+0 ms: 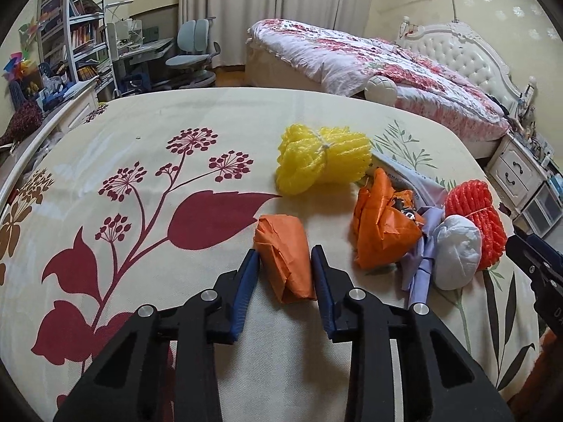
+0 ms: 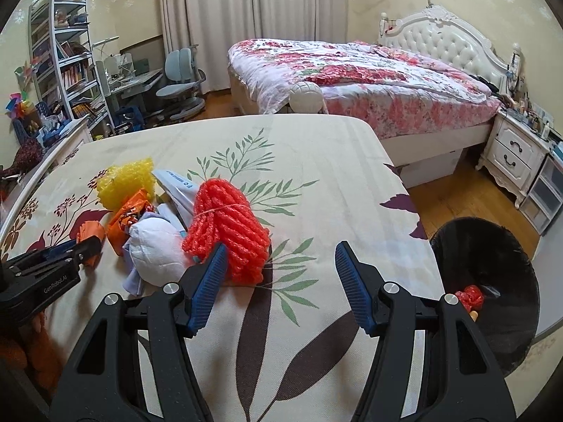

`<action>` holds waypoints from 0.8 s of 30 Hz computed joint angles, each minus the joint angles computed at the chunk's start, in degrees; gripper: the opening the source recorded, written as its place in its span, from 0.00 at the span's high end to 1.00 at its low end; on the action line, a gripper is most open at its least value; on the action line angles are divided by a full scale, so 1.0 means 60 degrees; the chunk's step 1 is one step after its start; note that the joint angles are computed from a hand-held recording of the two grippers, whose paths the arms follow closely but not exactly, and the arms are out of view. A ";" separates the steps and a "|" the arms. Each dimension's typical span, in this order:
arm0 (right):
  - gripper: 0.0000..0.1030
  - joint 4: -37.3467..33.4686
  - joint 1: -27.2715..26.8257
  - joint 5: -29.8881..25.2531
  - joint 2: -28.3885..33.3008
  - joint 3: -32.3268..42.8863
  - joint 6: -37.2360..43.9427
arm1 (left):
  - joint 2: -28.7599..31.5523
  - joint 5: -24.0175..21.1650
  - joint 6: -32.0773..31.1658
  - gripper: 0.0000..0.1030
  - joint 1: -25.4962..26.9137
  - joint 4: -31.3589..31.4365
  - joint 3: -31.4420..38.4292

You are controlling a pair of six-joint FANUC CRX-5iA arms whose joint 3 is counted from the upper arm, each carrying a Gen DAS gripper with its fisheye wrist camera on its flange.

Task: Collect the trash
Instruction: 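Close the left tool around the orange cloth bag, then grasp the red mesh bag with the right tool while the left tool holds the orange bag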

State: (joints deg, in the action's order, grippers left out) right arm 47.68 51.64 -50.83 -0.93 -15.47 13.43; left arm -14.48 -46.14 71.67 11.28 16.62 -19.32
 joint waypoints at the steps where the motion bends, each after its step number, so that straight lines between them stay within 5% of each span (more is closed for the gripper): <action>1: 0.40 0.0029 0.0002 0.0030 0.0023 0.0042 0.0031 | 0.0003 0.0022 -0.0045 0.67 0.0009 0.0064 -0.0012; 20: 0.39 -0.1314 -0.0354 0.0459 0.1081 0.1357 0.1552 | -0.0063 0.0258 -0.0300 0.67 0.0051 0.0368 -0.0209; 24: 0.51 -0.1861 -0.0384 0.0769 0.0935 0.1325 0.1826 | -0.0065 0.0264 -0.0302 0.67 0.0053 0.0379 -0.0215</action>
